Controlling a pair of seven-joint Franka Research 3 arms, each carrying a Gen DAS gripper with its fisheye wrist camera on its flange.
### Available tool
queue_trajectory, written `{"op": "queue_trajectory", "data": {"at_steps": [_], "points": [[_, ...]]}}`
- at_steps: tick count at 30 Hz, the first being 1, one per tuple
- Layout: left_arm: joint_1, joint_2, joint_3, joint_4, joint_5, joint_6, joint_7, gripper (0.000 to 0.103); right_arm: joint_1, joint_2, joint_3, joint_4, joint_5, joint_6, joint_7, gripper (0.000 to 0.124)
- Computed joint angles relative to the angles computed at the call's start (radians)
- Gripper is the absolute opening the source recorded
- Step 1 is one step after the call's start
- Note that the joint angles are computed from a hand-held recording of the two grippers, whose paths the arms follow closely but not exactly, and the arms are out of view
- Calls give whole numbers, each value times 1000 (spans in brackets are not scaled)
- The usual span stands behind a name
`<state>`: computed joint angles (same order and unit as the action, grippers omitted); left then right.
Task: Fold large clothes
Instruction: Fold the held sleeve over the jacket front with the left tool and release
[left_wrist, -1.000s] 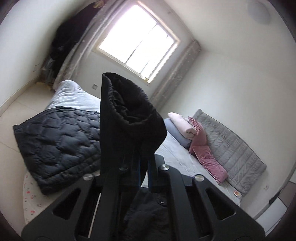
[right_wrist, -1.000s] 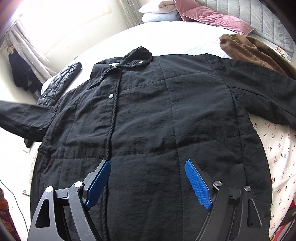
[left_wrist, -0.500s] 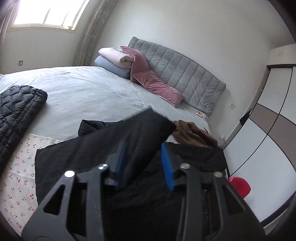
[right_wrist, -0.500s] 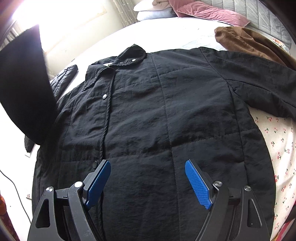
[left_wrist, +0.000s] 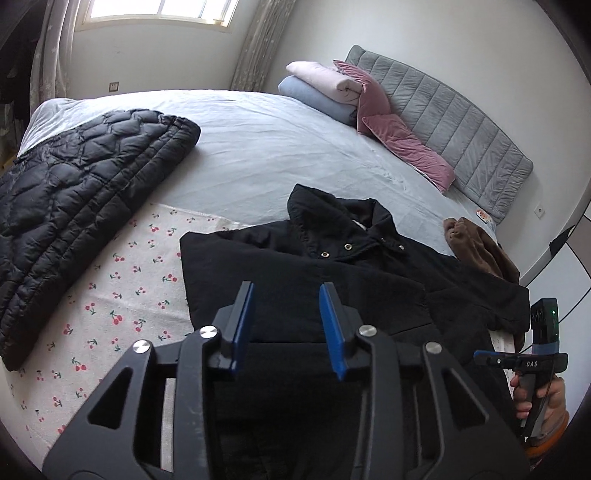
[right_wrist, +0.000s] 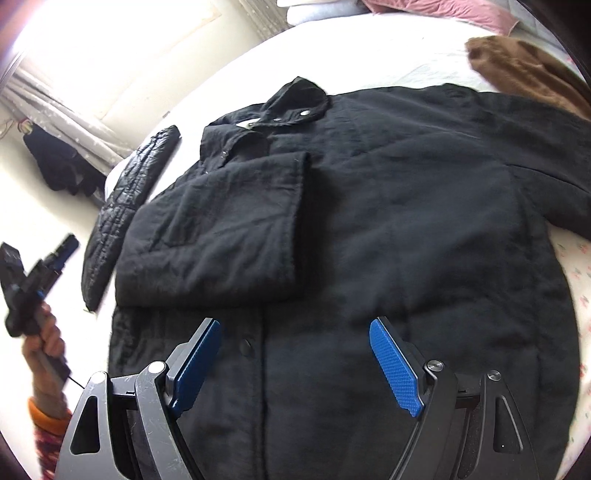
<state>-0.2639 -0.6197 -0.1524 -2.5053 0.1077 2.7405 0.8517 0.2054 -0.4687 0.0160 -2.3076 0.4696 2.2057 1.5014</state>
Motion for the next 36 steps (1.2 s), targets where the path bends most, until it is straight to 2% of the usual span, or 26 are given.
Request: {"op": "queue_trajectory", "data": {"at_steps": [2,3,5,7,8,10,11,13,15,16,18,20,21,23,25,27,28,29,33,36], "points": [[7,40,-3,-2,3,31,-6,35,0,72,24,24,-4,63,32,83],[7,60,-4,0,4,46,-8,35,8,108,26,36,6,87,36,77],[15,98,-17,-2,15,81,-16,35,33,183,24,61,42,121,17,56],[30,129,-37,-6,34,106,-36,35,46,232,43,70,22,191,5,27],[38,142,-48,-11,47,118,-50,35,50,244,53,72,-2,229,4,18],[88,157,-98,-20,105,118,-102,35,59,256,72,69,-57,325,-3,15],[127,160,-137,-23,156,102,-141,35,64,261,77,63,-78,379,-9,15],[185,174,-201,-19,260,40,-213,29,61,284,90,70,-156,419,13,15],[167,177,-183,-23,283,34,-243,28,61,294,93,81,-210,409,35,16],[163,172,-186,-7,300,-6,-255,28,57,285,98,81,-249,402,66,23],[142,160,-187,24,330,-82,-262,33,68,251,89,62,-243,405,64,33],[109,137,-169,21,336,-78,-266,55,90,207,74,23,-195,443,21,60],[100,124,-167,11,345,-53,-275,59,95,181,77,-5,-190,474,8,63],[80,111,-167,-1,354,-31,-277,65,97,159,84,-30,-201,482,-6,63],[58,123,-165,-12,343,-43,-273,66,74,156,109,-48,-255,469,25,63],[67,136,-182,-28,366,-32,-301,67,31,172,149,-63,-364,461,98,64],[67,139,-185,-23,373,-42,-305,67,50,174,126,-82,-336,479,75,67],[63,139,-185,-10,373,-67,-305,67,69,168,104,-91,-298,494,53,68],[4,123,-163,61,305,-232,-265,76,83,93,45,-90,-208,388,10,70],[-19,76,-177,99,280,-342,-282,84,35,5,30,-116,-210,378,2,74]]}}
